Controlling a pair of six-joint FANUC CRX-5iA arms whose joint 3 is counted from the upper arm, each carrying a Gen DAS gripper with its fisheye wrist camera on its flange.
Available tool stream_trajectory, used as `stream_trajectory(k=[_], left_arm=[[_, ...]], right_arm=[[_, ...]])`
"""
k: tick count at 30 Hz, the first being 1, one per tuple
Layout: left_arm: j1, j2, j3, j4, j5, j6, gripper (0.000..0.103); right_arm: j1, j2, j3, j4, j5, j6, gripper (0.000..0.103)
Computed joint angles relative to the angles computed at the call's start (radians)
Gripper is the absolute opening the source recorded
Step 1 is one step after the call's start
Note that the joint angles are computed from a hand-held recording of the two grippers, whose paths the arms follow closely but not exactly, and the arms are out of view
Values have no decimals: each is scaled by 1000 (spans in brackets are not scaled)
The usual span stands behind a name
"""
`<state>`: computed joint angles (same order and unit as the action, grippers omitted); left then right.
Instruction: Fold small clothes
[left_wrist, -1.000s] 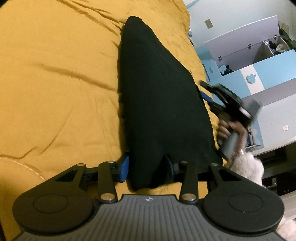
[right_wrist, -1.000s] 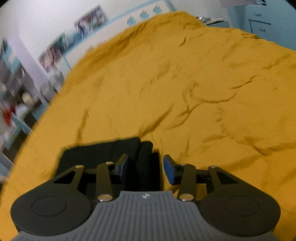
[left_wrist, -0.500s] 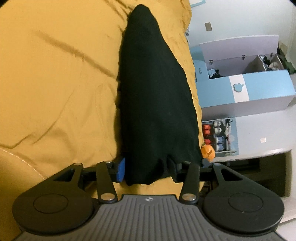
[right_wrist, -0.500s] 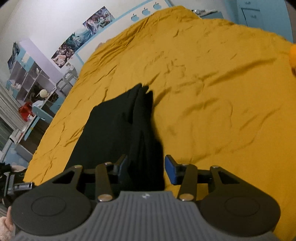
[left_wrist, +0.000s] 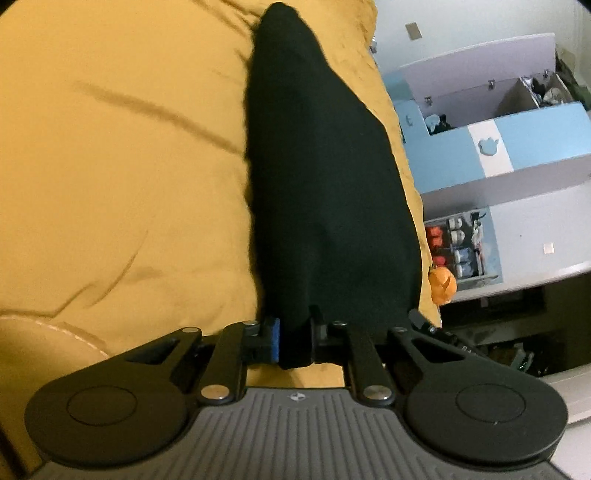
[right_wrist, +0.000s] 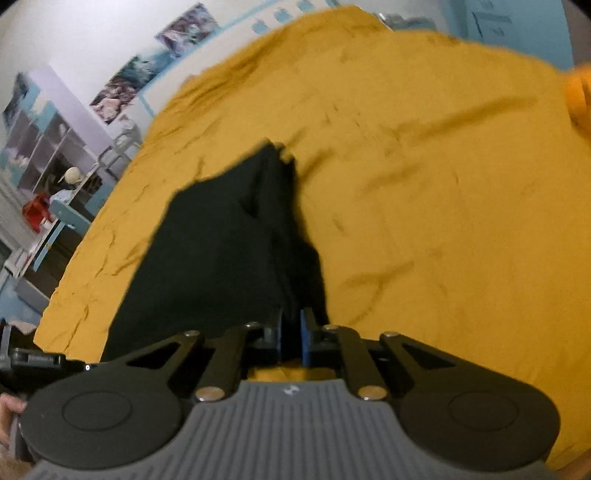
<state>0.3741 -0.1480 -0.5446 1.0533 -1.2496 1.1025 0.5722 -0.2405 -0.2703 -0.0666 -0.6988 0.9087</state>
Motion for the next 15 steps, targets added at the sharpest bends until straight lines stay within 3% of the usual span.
stream_trajectory(k=[2,4,5,10,15], left_arm=[[10,-5,-4,12,-12,-5,24],[30,-15,20,-19,-40,19,25],[40,-28,36,-39,-49,20,26],[38,-141,99,-142,44,0,27],[-84,-122,143,-144,117,-47,33]], right_arm=[[-7,-7,-18,-18,25,-9,6],[-18,-14,-11,-44,24,28,27],[-13,-18,-13,-18,24,18,32],[42,-31,-39,225,107,-78,37],[29,149,180,103,148,234,39]])
